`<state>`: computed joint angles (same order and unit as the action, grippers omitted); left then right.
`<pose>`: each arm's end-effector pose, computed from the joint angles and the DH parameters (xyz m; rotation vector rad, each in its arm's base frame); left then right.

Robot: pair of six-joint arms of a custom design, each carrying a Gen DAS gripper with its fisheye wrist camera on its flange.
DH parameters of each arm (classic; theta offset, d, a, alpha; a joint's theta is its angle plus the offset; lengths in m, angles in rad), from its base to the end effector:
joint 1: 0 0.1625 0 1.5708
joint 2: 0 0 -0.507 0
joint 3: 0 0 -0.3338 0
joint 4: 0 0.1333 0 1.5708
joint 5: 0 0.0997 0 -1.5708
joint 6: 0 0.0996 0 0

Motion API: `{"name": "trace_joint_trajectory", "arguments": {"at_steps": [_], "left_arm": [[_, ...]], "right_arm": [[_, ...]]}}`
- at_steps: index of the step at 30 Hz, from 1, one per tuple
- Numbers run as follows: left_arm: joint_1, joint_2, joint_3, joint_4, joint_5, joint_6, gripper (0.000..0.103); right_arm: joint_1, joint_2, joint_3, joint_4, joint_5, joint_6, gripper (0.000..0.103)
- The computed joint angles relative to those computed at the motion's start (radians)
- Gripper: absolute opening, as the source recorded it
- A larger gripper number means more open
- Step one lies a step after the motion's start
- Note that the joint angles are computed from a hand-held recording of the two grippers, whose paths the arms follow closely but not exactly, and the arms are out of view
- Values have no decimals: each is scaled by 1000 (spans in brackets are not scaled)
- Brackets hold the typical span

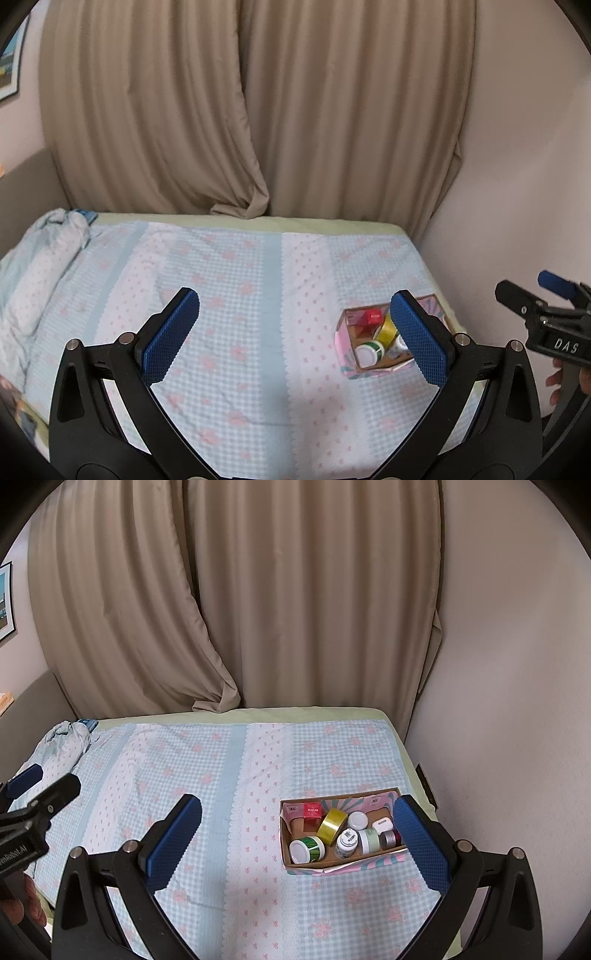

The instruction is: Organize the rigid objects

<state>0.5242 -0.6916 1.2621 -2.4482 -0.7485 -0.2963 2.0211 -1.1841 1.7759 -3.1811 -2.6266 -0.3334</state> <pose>-0.5780 -0.5725 0.2711 0.7600 2.3905 -0.9819 0.2867 -0.4860 0.5050 0.1535 -1.9874 1.1211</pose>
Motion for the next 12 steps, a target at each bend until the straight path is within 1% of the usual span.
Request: {"name": "trace_joint_trajectory", "arguments": {"at_steps": [2,3,5,7,10,12], "left_arm": [[-4,4,-5,15,38,-16,103],[-7,8,-12,37,68,-30,103],[-10,12,-15,57,101,-46,103],[-10,15,-19,82,120,-64,103],[-2,5,2,35,72,-45,103],[2,2,6,24,55,-43,103]], "right_arm": [[1,3,2,-10,-4,-3,103],[1,4,2,-13,-5,-4,103],[3,7,4,-20,-7,-3,103],[3,9,5,-24,-9,-1,103],[4,9,5,-25,-11,2,103],[4,9,5,-24,-11,2,103]]}}
